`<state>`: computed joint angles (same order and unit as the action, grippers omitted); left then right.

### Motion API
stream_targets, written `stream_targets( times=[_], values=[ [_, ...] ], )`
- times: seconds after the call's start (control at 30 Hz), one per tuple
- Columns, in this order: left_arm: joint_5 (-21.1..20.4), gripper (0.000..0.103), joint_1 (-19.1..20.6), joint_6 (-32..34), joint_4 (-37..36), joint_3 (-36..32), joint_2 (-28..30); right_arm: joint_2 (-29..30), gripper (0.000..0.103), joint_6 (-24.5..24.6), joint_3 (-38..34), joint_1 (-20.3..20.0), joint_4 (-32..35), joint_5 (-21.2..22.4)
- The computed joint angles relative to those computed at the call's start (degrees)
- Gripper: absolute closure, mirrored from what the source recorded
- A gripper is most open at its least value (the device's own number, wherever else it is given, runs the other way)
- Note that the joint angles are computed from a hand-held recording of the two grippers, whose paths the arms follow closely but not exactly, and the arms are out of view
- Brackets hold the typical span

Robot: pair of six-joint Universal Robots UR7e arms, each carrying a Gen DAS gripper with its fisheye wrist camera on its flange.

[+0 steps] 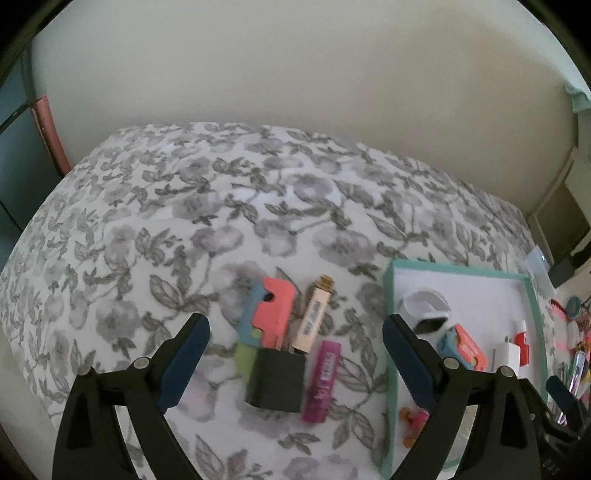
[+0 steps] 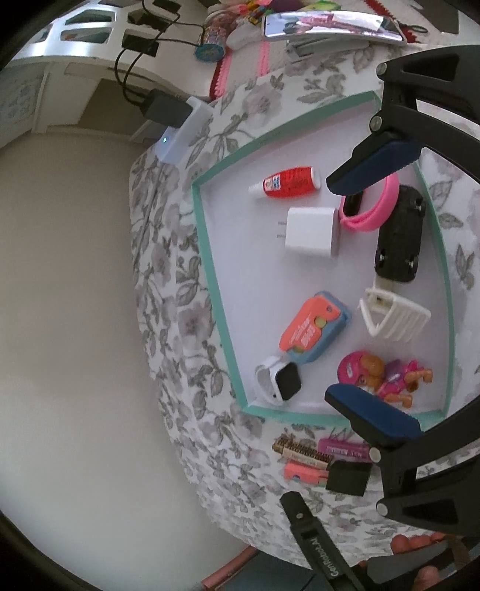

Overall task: Organize rigid objects
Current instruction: 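Move both tools back toward the items beside the tray, then lower the left tool onto the black square charger and close it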

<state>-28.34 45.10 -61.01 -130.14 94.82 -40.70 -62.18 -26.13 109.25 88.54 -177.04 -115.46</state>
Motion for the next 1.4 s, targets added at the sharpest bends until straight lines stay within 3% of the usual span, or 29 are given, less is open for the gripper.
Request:
stream_targets(
  times=[0.23,0.47,0.87,1.23,1.4],
  values=[
    [0.6,0.008,1.3,-6.2,4.5,2.9,-4.7,1.2,0.0,-2.9,0.2,1.7,-0.7,2.3],
    [-0.5,0.008,2.7,-11.4,8.9,4.8,-8.3,3.4,0.0,-2.9,0.1,3.6,1.1,4.8],
    [-6.0,0.008,4.4,-12.0,7.2,6.5,-9.8,8.8,0.0,-2.9,-1.8,5.9,5.4,5.1],
    [-10.0,0.008,5.7,-8.4,3.3,4.8,-8.0,11.3,0.024,-0.4,-5.8,5.4,11.2,4.7],
    [-11.7,0.008,6.2,-5.4,2.1,3.5,-6.5,11.3,0.03,0.1,-7.5,4.6,15.4,7.6]
  ],
)
